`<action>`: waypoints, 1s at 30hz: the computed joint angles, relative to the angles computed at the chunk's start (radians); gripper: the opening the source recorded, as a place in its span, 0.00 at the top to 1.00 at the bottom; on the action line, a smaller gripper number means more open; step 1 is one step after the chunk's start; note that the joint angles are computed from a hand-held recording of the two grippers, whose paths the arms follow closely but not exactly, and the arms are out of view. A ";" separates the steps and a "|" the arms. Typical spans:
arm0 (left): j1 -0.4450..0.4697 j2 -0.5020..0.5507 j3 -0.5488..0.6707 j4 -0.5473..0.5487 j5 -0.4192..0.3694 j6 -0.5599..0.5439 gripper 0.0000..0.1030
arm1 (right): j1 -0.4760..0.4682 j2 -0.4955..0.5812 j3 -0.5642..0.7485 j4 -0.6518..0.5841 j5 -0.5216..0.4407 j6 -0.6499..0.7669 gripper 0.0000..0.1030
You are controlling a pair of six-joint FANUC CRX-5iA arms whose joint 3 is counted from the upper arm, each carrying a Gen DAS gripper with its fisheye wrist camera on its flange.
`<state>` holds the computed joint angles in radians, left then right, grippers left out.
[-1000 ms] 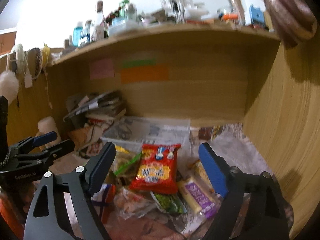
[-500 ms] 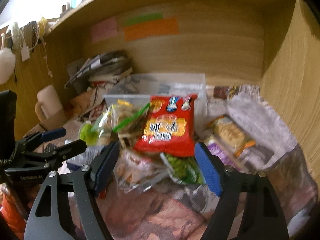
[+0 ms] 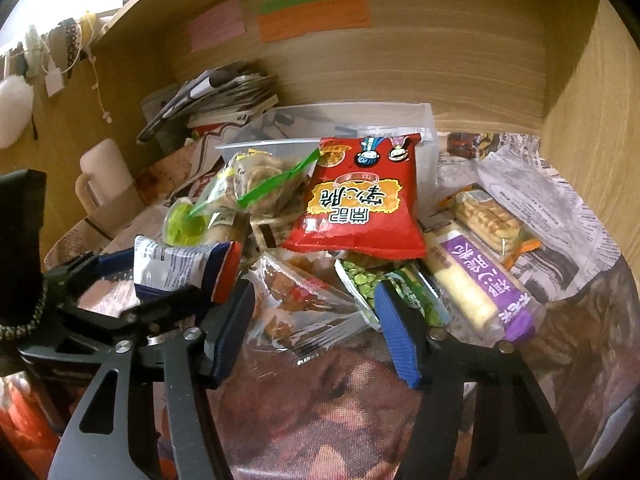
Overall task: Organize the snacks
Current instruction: 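Grasp the blue-white snack bag with the left gripper while the right grasps the clear bag of orange snacks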
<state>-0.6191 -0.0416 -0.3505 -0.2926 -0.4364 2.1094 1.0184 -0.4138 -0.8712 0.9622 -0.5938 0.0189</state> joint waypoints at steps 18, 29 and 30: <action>0.022 -0.010 -0.035 -0.009 0.055 0.014 0.23 | -0.036 0.083 0.114 -0.392 0.126 0.367 0.46; -0.015 -0.057 -0.028 -0.166 0.040 0.164 0.25 | -0.044 0.130 0.144 -0.373 0.121 0.346 0.41; -0.023 -0.061 -0.024 -0.188 0.030 0.186 0.25 | -0.044 0.134 0.143 -0.358 0.118 0.336 0.44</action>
<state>-0.6422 -0.1024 -0.3744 -0.4807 -0.4061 2.2957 0.9748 -0.2794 -0.7280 0.6046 -0.4755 0.3552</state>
